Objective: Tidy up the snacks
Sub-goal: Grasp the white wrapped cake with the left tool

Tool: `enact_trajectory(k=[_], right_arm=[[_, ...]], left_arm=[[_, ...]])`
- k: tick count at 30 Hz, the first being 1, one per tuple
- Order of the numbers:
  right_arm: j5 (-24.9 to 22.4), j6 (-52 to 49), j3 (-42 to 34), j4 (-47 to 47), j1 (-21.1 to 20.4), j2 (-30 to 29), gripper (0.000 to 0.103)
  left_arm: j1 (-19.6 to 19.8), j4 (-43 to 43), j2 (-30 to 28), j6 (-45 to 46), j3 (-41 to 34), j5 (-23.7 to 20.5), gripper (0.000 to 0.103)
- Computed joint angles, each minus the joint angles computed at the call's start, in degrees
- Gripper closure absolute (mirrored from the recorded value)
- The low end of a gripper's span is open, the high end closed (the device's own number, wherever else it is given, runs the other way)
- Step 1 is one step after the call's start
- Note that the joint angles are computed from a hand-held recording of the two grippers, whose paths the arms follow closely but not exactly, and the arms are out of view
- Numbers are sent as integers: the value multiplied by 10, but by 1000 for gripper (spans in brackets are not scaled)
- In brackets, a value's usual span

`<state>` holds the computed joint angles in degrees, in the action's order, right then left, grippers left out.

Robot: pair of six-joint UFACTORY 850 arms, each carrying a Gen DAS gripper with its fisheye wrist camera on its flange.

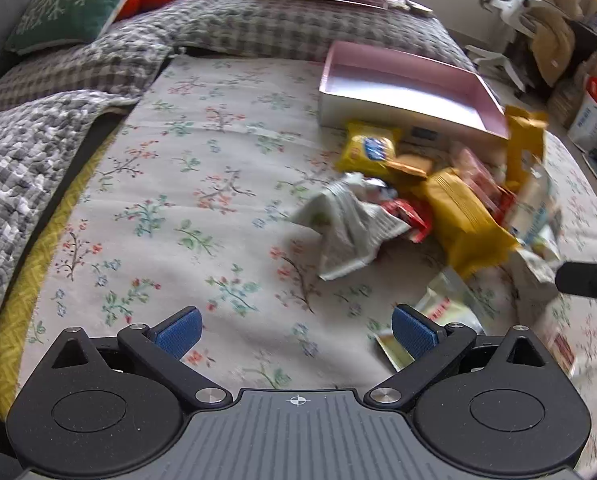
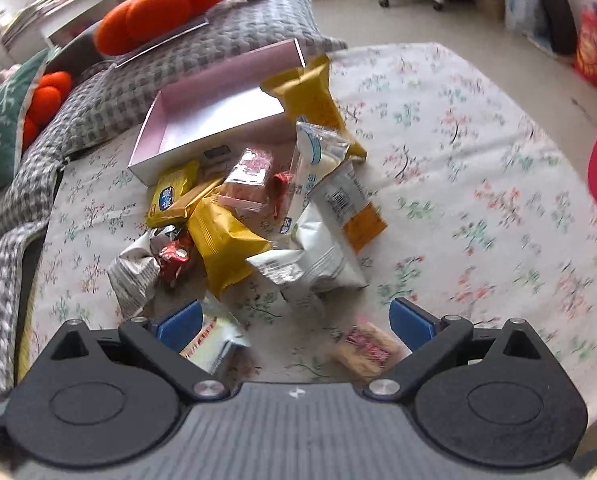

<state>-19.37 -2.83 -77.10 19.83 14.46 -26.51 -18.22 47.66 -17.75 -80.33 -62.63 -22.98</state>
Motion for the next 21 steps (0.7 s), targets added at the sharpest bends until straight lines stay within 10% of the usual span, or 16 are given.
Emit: enact_trajectory(k=[12,21], right_arm=[[-10,102,-22,127,-27,-37,13],[-6,-17,-8,337,-44,-48,23]], left_arm=[[42,-150,-61,50,-70,33,1],[66,-274,-89,105,-81,105,2]])
